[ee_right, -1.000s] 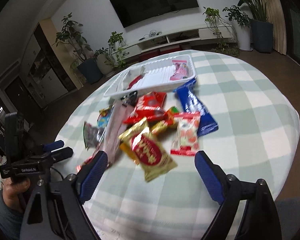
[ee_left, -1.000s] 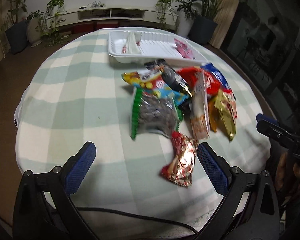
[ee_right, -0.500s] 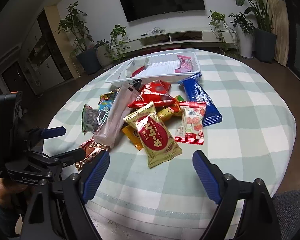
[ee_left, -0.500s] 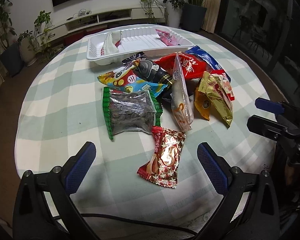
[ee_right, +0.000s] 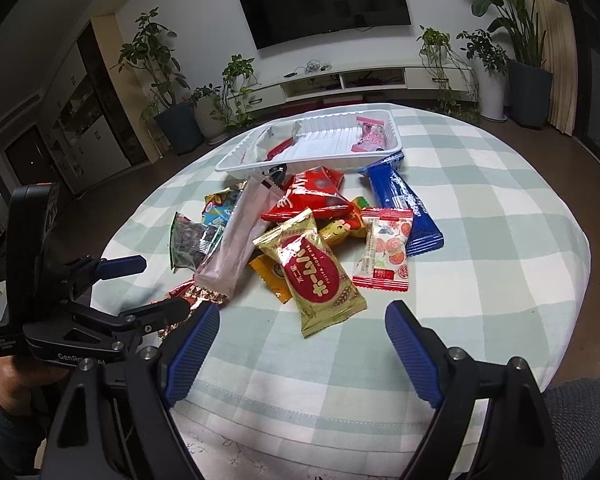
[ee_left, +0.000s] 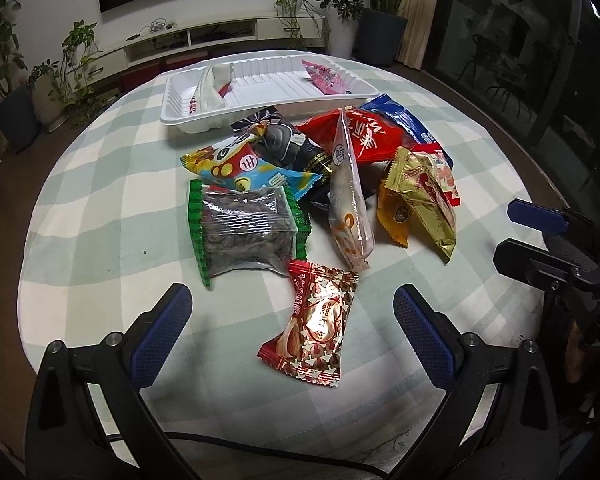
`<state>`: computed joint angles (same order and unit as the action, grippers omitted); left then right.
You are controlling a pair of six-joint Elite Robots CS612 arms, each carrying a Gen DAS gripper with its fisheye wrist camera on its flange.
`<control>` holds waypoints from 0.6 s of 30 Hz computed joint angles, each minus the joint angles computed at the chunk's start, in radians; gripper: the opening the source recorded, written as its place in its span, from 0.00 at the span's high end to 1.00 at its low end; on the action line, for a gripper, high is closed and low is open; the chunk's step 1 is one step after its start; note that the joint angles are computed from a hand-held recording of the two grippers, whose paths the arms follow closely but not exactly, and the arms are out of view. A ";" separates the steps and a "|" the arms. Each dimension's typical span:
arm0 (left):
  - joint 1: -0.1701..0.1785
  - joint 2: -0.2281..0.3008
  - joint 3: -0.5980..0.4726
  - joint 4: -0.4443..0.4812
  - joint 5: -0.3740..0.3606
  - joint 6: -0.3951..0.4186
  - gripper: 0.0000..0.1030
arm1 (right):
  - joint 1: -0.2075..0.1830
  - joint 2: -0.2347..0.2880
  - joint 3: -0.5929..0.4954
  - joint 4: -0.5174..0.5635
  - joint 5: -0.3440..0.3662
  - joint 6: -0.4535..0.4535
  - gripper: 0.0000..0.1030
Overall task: Organize snacks
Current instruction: 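Open both grippers and withdraw them from the tray toward the snack pile, then grasp the red heart candy with the left gripper while the right gripper grasps the red-gold wafer packet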
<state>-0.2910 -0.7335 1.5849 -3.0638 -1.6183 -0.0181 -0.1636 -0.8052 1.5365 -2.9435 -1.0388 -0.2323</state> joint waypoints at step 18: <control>-0.007 0.016 -0.064 0.229 0.036 0.124 0.35 | 0.014 0.001 -0.031 0.072 -0.090 -0.050 0.15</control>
<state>-0.2977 -0.7180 1.5207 -2.8350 -1.5818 0.1054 -0.1495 -0.8043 1.5051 -2.8712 -1.1289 -0.2820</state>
